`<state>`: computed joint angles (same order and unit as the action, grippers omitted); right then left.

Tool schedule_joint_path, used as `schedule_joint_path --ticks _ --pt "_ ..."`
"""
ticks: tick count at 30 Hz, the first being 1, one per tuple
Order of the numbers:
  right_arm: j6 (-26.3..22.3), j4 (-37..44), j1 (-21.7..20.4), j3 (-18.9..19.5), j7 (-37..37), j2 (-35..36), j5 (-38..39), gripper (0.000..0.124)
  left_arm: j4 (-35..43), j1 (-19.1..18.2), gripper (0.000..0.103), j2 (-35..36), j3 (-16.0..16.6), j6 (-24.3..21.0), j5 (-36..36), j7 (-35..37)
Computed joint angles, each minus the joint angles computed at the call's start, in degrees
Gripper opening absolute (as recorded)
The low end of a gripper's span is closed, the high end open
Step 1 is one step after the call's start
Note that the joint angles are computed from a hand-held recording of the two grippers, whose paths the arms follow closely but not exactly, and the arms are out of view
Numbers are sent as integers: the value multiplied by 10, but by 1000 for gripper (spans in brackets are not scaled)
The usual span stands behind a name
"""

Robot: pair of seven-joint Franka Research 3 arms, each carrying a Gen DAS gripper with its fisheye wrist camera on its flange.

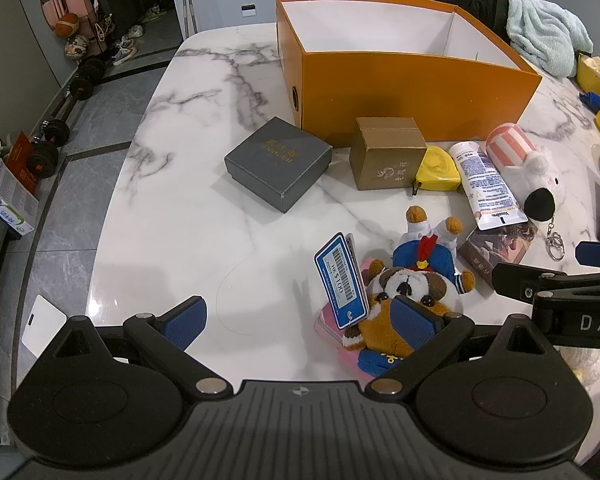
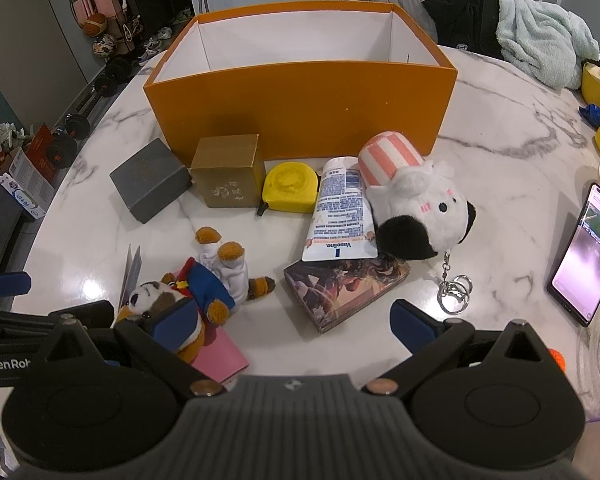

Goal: Organize objects

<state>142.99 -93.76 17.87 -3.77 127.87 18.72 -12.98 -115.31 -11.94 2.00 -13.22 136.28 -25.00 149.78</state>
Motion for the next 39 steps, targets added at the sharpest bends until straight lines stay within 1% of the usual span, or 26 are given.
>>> schedule_joint_path --ticks 39 --pt "-6 4 4 -2 19 2 -10 102 7 3 103 3 -1 -14 -6 19"
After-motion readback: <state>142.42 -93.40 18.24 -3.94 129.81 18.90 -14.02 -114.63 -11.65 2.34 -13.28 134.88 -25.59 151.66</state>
